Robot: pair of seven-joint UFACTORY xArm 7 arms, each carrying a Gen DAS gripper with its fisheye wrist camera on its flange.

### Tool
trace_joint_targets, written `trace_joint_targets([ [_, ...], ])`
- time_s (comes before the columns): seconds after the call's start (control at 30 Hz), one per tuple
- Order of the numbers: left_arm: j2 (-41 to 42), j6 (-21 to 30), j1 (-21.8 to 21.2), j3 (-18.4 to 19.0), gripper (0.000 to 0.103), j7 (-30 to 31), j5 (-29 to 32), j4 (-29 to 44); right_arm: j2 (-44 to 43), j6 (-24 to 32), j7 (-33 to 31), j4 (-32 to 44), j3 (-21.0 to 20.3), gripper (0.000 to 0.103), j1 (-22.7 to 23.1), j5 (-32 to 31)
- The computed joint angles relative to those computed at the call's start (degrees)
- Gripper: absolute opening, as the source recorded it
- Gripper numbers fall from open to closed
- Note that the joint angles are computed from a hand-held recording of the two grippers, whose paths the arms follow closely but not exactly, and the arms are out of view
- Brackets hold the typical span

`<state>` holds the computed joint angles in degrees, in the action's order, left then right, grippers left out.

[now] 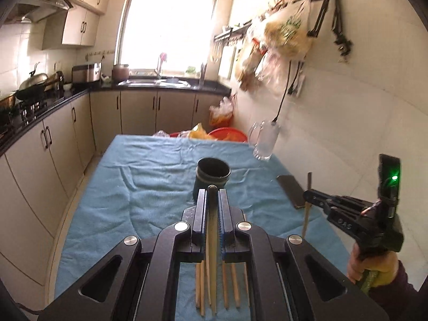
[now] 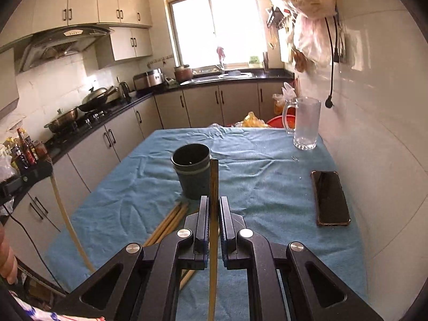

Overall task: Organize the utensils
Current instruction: 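Lift the left tool's chopstick over the grey cup while the right tool carries its own, then open the left tool above the cup while the right tool releases its chopstick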

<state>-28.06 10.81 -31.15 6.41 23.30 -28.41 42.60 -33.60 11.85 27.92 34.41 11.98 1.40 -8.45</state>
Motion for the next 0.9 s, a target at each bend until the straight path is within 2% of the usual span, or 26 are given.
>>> trace_joint_targets([
  [0.07,-1.8,-0.47,-0.58,0.07,0.007,0.59,0.02,-0.8,-0.99,0.81,0.52,0.22,1.36,0.007,-1.03,-1.06],
  [0.27,-2.82,-2.63,-2.63,0.46,0.007,0.53,1.64,-0.04,-0.35,0.11,0.09,1.67,1.19,0.007,-0.63,-1.67],
  [0.47,3.51,-0.33,-6.65,4.76,0.007,3.26,-2.12,8.82,3.58,-2.46,-2.64,6.15,-2.37,0.007,1.65,0.54],
  [0.57,9.62,0.3,-4.23,3.17,0.007,3.64,-3.24,15.47,7.06,-5.16,-3.63,9.94,-3.59,0.007,1.83,1.99],
  [0.7,17.34,3.76,-1.4,1.74,0.007,3.58,-5.53,25.31,13.45,-8.34,-2.4,17.12,-2.49,0.007,-0.78,2.37],
  [0.9,28.92,6.36,2.94,-1.18,0.007,1.73,-6.46,41.04,24.35,-11.42,6.2,28.73,1.67,0.007,-7.98,-3.22],
])
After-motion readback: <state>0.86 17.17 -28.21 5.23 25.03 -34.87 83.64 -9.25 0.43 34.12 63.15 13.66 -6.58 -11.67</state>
